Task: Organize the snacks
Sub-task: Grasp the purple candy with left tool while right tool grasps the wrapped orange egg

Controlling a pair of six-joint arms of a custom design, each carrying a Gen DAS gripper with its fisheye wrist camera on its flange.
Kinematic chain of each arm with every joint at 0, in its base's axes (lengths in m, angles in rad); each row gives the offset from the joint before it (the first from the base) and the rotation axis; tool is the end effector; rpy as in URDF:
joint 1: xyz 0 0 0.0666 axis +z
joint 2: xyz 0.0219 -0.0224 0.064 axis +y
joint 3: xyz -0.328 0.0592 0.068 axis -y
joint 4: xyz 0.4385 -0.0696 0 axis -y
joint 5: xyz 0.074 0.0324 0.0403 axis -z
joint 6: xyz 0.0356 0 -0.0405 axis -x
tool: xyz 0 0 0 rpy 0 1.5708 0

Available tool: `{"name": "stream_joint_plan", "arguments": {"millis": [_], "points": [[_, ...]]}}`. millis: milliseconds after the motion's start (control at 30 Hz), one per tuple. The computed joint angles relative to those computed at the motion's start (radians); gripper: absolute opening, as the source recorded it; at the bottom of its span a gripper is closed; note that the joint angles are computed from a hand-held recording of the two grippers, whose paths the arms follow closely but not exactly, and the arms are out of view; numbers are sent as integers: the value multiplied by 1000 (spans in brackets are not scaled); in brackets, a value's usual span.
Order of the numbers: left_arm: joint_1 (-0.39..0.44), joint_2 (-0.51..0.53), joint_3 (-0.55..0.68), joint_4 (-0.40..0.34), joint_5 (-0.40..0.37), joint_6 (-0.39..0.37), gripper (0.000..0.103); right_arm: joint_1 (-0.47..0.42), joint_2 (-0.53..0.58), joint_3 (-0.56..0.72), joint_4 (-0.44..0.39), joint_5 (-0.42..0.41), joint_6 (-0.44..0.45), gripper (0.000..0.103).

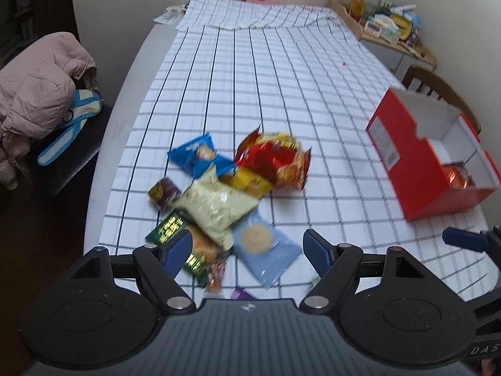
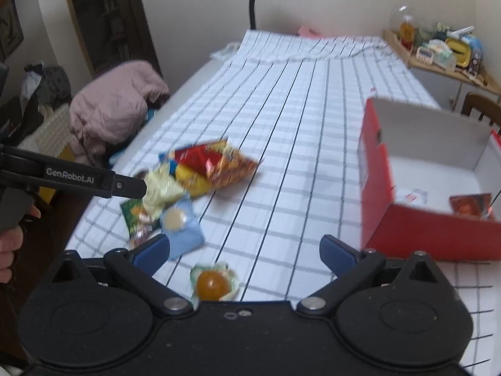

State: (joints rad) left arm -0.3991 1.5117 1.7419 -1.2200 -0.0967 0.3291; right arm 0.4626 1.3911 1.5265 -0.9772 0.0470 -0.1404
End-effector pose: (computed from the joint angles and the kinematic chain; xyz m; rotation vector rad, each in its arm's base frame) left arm 0.5146 -0.2137 0.4705 0.0526 2.5607 -0.1568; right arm 0.4819 0.2380 0.4428 -0.3672 2.3953 0.2202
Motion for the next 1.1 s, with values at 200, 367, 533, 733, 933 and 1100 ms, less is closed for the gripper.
{"name": "stream_joint_plan", "arguments": {"millis": [200, 367, 533, 733, 933, 1100], "points": [[6, -52, -131, 44, 19, -54, 77, 24, 19, -36, -2, -6, 32, 96], [0, -113, -239, 107, 38, -93, 77, 34, 34, -54, 8, -18, 68, 89], [-24, -146, -305, 151, 14, -140, 77, 37, 61, -54, 4, -21, 91, 77], [-30, -145, -330, 166, 25, -155, 60, 41, 80, -51, 10, -24, 135, 70], [-20, -133, -328, 170, 53, -142, 48, 44, 102, -36, 12, -27, 144, 55], [-21, -125, -316, 161, 53, -140, 30, 45, 101, -37, 11, -37, 155, 41]]}}
